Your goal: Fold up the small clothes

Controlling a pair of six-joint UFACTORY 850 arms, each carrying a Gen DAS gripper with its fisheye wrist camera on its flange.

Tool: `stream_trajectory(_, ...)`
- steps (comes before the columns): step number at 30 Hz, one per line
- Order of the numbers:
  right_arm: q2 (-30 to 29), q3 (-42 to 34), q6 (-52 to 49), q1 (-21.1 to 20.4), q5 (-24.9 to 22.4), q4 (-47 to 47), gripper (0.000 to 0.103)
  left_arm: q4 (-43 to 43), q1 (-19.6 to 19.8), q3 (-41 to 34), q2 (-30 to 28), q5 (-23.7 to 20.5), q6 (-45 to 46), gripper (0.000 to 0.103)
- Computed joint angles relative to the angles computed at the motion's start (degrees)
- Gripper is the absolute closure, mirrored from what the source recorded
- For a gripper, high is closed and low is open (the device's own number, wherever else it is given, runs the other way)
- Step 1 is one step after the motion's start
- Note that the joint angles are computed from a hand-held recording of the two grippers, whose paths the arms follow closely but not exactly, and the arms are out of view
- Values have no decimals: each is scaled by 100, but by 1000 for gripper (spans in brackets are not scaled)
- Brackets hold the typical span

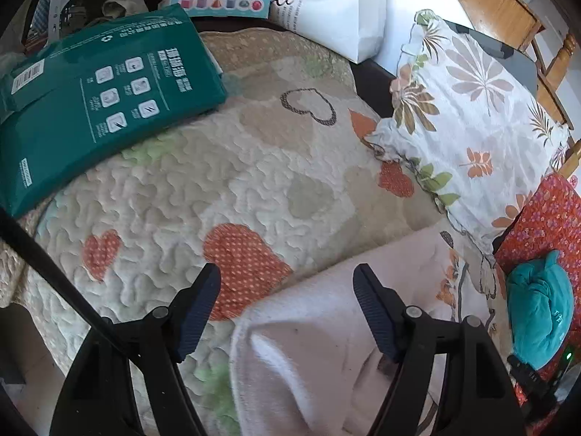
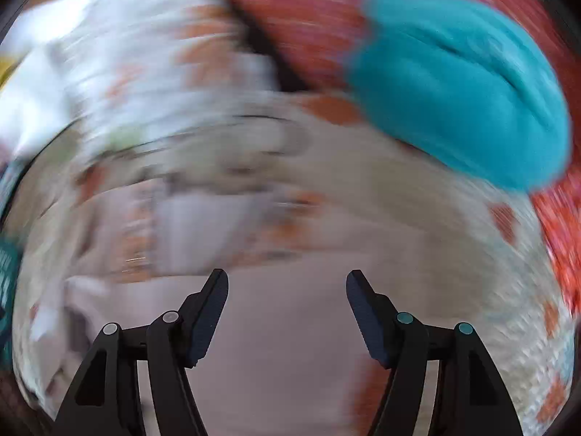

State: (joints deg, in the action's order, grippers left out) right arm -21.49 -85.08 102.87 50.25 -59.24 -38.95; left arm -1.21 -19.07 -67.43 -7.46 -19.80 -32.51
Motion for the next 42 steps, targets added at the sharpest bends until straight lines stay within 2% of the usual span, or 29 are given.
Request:
stream_trajectory(2, 487, 774, 441, -178, 490, 107, 30, 132, -93, -58, -54, -14, -121, 29)
stream_trajectory(4, 795, 1379, 813, -355, 1236, 113, 30, 208, -203, -126, -118, -32, -185, 29)
stream_trajectory(6, 882, 1625, 1244, -413, 1736, -152, 30, 346, -313, -203, -195, -54, -288, 29)
stream_trajectory(7, 945, 1782, 1607, -450, 2137, -459, 31, 441, -364, -247, -236, -81, -356, 29)
stream_trajectory(9, 948, 1898, 2230, -482, 2742, -1049, 55, 570, -461, -330, -315, -126, -418, 29)
stream_trajectory(10, 869, 1807, 2182, -482, 2767, -1041, 80, 652, -500, -354, -340, -139, -469, 29)
stream_trajectory(11, 721, 1625, 1894, -510, 2724, -850, 92, 758, -536, -394, -376, -171, -548, 29)
stream_trajectory(12, 576, 1398, 1556, -502, 2494, -583, 93, 853, -566, -429, -408, -198, -626, 29)
stream_trajectory(13, 461, 1137, 1112, -487, 2025, -360, 93, 893, -586, -467, -440, -218, -664, 29)
stream_trajectory(17, 409, 701, 397, -562, 755, -133, 95, 826, -618, -591, -550, -289, -651, 29)
stream_trajectory(19, 447, 586, 156, -658, 300, -87, 95, 740, -631, -638, -595, -335, -581, 29)
stream_trajectory(24, 209, 63, -434, -897, -309, -62, 95, 789, -699, -733, -669, -410, -553, 29)
stream_trajectory(30, -602, -1010, -1366, -1215, -1150, 166, 95, 1265, -703, -691, -589, -447, -875, 29)
stream_trajectory(33, -622, -906, -1544, -1320, -909, 524, 85, 1596, -659, -594, -498, -428, -1168, 29)
stream_trajectory(34, -498, -754, -1386, -1233, -818, 454, 74, 1503, -623, -568, -479, -422, -1088, 29)
stream_trajectory(35, -346, -584, -1241, -1152, -642, 375, 55, 1372, -593, -553, -469, -413, -968, 29)
stream_trajectory(37, 45, -159, -833, -895, -302, 161, 36, 1000, -524, -522, -448, -417, -633, 29)
stream_trajectory(39, 424, 259, -400, -538, -146, 91, 35, 605, -462, -469, -399, -380, -285, 29)
stream_trajectory(42, 923, 986, 48, 12, 358, 475, 35, 378, -440, -360, -289, -286, -73, 29)
